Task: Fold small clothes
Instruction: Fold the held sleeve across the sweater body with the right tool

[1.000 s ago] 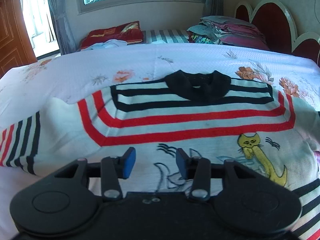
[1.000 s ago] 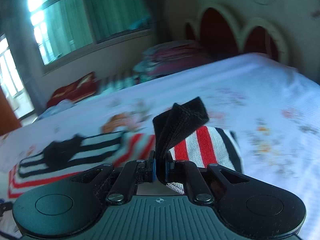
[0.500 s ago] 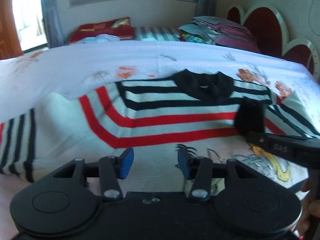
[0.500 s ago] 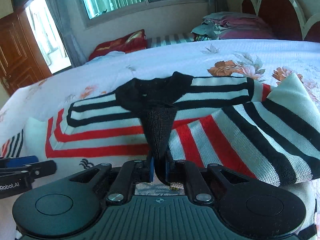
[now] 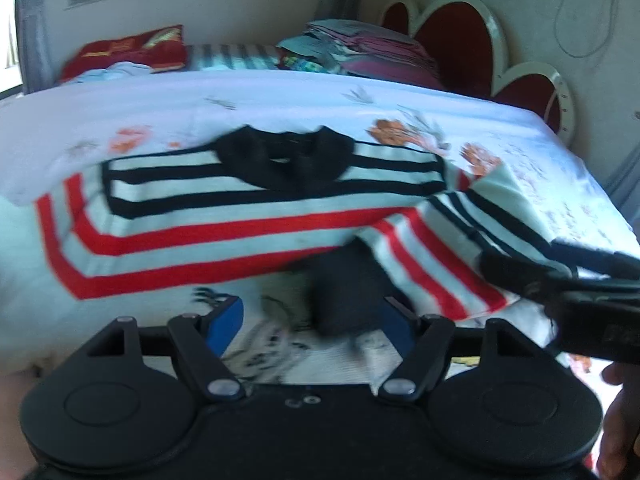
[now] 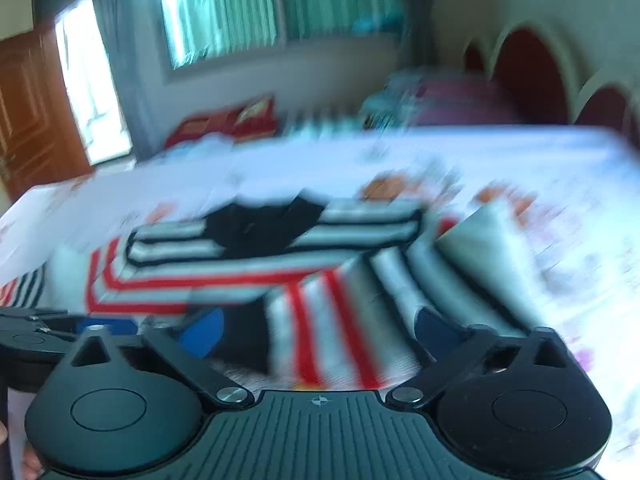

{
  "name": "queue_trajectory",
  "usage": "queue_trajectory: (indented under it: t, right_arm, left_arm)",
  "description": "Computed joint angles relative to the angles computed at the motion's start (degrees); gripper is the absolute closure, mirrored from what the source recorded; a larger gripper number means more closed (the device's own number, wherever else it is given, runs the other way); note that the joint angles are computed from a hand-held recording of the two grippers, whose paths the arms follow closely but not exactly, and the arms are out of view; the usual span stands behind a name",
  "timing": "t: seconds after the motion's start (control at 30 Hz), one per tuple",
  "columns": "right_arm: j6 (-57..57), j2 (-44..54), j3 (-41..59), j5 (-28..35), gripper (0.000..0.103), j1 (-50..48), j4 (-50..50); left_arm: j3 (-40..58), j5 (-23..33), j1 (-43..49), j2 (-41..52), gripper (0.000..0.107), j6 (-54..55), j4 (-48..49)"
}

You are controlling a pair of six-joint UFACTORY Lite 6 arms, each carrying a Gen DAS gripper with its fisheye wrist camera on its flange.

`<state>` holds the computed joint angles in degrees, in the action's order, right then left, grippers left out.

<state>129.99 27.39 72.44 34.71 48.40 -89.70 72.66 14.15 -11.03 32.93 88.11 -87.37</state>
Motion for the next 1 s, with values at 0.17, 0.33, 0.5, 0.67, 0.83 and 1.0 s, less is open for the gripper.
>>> queue_trajectory:
  t: [0.17,0.33,0.5,0.67,0.83,1.0]
  right_arm:
    - [6.4,-6.9,-11.7,7.1,0.0,-0.2,-7.6]
    - [8.6,-10.9,-19.6,4.1,0.0,-5.7,-10.3]
    - [15.3,-10.5,-23.5,-0.6,0.0,-11.0,-15.9]
    - [20.3,-10.7,-26.3,-3.2,0.0,-13.9,-20.2]
    - [25.4,-7.9,-24.7,-6.3,0.021,-15.5,-26.3]
    - [24.3,-4.9,-21.0,-7.1,0.021,-14.5,-26.5]
  left_arm:
    - [4.6,1.3,-2.4,4.5,0.064,-15.5,12.3]
    - [6.9,3.4,-1.7,8.5,0.086,-12.3,4.0]
    - [9.3,6.4,-0.6,11.4,0.1,-10.6,-1.8]
    - [9.2,7.9,0.4,11.1,0.102,-4.7,-8.2]
    - [6.6,10.3,3.5,7.5,0.102,4.3,-17.4]
    - [7.8,9.5,8.5,6.6,0.102,4.8,-16.7]
